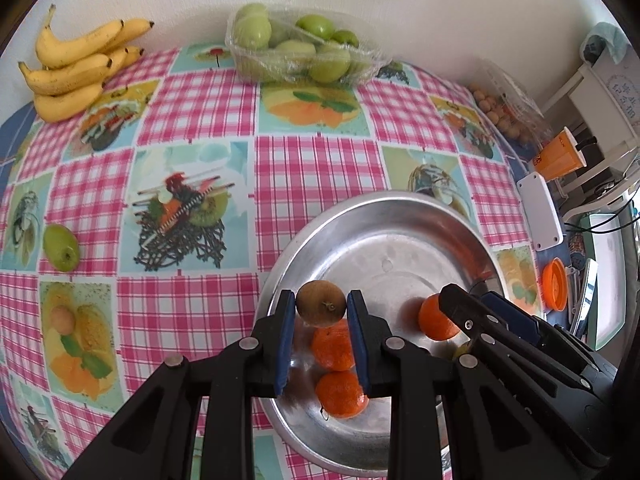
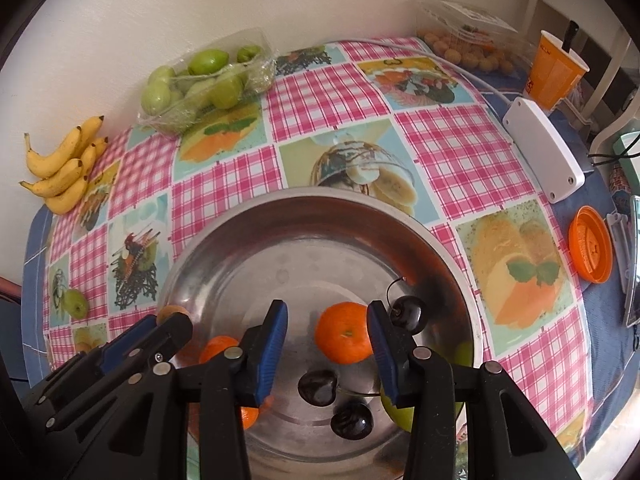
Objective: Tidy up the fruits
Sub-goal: 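Open the right tool to drop the tangerine while the left tool releases the kiwi in the plate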
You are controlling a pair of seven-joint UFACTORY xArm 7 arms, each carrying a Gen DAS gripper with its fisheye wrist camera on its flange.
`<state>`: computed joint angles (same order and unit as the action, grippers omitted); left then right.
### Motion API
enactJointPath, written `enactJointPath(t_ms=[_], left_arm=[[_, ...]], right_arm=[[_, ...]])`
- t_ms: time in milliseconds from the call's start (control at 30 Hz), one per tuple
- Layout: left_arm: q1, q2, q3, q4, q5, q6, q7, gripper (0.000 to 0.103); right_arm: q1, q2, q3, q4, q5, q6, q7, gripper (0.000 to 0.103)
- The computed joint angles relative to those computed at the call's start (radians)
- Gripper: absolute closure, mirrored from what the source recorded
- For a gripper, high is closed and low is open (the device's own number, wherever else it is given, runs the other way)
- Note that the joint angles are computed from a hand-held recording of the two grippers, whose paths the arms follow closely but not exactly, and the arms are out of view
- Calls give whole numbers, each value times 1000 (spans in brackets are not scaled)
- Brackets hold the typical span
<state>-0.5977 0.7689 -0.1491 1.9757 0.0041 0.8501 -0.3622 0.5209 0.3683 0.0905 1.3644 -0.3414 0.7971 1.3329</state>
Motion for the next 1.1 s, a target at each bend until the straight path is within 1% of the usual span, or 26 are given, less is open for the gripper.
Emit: enactJointPath(t_ms=[133, 300, 433, 633, 667, 700, 733, 767, 833, 933, 1000, 1067, 1100], left_arm=[[1, -40, 5, -53, 9, -34, -6, 76], [6, -73, 4, -98, 19, -54, -11, 76], [18, -77, -5, -117, 8, -58, -10, 76], [28, -69, 2, -126, 0, -47, -35, 76], [28, -72, 10, -132, 4, -45, -48, 74], [29, -74, 14, -135, 8, -43, -58, 68], [30, -76, 18, -139, 13, -40, -69, 64], [32, -80, 23, -146, 17, -38, -81, 59], [41, -82, 25, -157, 19, -35, -98, 58], [51, -85, 29, -167, 23, -24, -125, 55], [49, -84, 35, -166, 35, -17, -142, 45], [49, -84, 37, -167, 46, -14, -154, 41], [49, -83, 38, -166, 51, -11, -159, 41]], right_arm=[[13, 2, -5, 28, -28, 25, 1, 57], [20, -5, -4, 41, -50, 46, 4, 57], [13, -2, 3, 40, -38, 35, -10, 57], [9, 27, 8, 60, -7, 30, -53, 57], [9, 30, 7, 60, -2, 31, -57, 51], [9, 31, 6, 57, 3, 26, -56, 45], [10, 30, 3, 52, 5, 21, -55, 35], [10, 28, 1, 46, 4, 16, -51, 34], [11, 28, -1, 43, 7, 12, -47, 34], [10, 32, -2, 41, 12, 10, -47, 30], [10, 35, -2, 42, 14, 7, -48, 26], [12, 40, -3, 46, 14, 8, -49, 18], [13, 42, -5, 47, 13, 8, -48, 15]])
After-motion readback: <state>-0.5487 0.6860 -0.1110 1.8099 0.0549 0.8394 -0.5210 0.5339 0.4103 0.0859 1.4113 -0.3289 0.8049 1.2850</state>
